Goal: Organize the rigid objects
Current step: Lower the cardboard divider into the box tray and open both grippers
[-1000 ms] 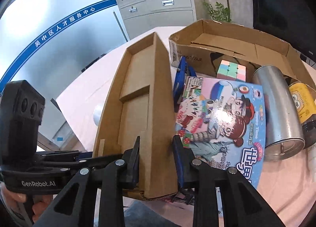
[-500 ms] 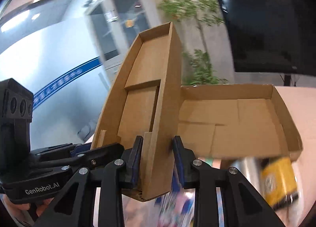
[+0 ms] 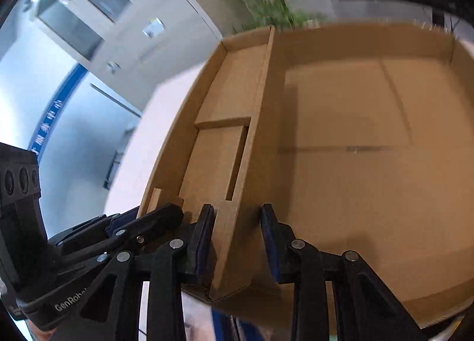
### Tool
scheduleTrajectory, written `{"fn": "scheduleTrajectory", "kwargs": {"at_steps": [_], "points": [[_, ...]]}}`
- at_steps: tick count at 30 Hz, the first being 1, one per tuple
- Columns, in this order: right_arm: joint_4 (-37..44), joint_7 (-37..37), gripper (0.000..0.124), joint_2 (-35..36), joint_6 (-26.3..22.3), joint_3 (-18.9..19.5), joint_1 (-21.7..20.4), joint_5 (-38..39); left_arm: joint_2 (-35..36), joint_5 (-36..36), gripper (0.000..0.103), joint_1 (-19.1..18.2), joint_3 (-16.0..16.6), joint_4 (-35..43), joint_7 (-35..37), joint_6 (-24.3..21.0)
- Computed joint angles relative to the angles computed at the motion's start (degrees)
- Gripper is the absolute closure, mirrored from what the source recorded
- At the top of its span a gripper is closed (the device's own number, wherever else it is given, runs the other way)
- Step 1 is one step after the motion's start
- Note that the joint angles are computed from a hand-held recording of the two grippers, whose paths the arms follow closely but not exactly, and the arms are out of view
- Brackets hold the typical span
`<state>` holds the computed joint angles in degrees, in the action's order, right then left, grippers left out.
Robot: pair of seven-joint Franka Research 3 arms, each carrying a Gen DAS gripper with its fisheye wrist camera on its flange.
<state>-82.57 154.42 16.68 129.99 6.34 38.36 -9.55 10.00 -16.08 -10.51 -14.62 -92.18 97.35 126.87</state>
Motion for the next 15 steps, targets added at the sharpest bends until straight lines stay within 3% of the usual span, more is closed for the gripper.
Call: {"fn": "scheduleTrajectory", "kwargs": {"at_steps": [3, 7, 9, 11, 13, 15], "points": [[1.0, -1.1, 0.093, 2.1, 0.2, 0.4, -0.4, 2.4, -1.9, 2.8, 0.086, -0.4, 0.4, -2.8, -0.9, 0.1], [4.2, -2.7, 0.087, 4.8, -1.4, 0.0, -0.2, 3.9, -7.5, -0.4, 0.085, 0.3, 1.0, -9.0, 1.8, 2.9], [1.6, -3.8, 0.074, 3.8, 1.4, 0.2, -0.4, 5.3, -10.9, -1.0, 0.085, 0.1, 1.7, -12.5, 2.3, 5.3], [-2.2, -4.7, 0.048, 1.0, 3.0, 0.1, -0.1, 4.8, -16.6, -2.4, 0.085, -0.6, 2.5, -18.2, 3.7, 8.9], [-2.8, -1.8, 0.033, -2.6, -3.3, -1.4, 3.2, -5.8, -21.6, -4.2, 0.07, -2.1, 3.5, -22.4, 4.6, 11.4], [-5.8, 2.6, 0.029, -8.2, -9.7, -0.9, 6.1, -17.4, -29.4, -7.8, 0.015, -4.8, 4.8, -29.6, 5.6, 16.0]]}}
